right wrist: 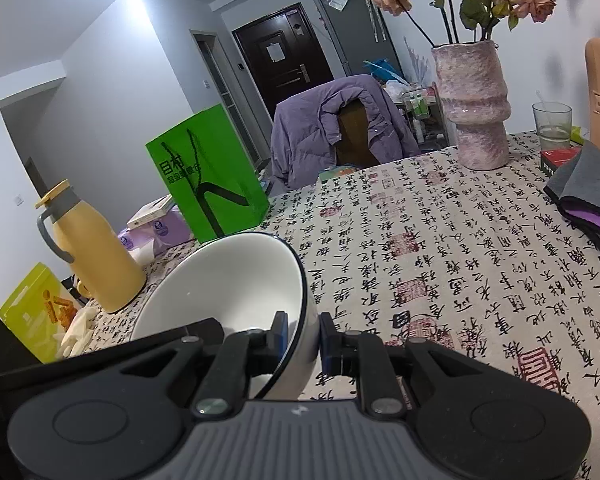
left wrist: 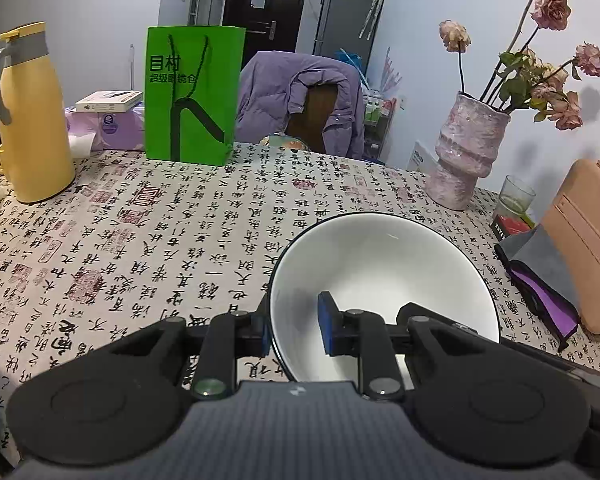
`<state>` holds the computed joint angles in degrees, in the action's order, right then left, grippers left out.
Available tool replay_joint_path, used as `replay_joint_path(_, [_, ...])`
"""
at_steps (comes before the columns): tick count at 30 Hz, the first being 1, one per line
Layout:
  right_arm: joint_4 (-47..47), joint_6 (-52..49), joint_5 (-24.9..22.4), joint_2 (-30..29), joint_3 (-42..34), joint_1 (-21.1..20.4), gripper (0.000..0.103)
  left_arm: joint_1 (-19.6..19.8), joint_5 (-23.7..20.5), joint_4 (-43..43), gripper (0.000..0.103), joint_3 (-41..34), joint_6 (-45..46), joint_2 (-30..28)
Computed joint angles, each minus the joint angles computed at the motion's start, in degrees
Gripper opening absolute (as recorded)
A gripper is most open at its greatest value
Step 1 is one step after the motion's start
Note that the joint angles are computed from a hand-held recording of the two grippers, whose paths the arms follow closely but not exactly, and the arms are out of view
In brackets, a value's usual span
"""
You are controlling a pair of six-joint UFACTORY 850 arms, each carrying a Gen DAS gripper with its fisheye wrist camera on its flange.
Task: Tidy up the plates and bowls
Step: 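Carry the held white bowl with both grippers away from the vase toward the blue bowl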
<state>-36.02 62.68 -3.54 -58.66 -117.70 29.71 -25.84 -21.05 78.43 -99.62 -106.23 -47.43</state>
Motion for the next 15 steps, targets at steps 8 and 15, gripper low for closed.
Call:
replay_joint_path(8, [-2.7, 2.4, -0.1, 0.1, -0.2, 0.9, 0.016, 0.4, -0.2, 4.5, 0.023, 3.5, -5.1, 2.2])
replay_joint_path(15, [-8.9, 8.2, -0.2, 0.5, 0.2, 1.8, 0.016, 0.7, -0.3, 9.1, 0.023, 6.7, -10.3, 4.3])
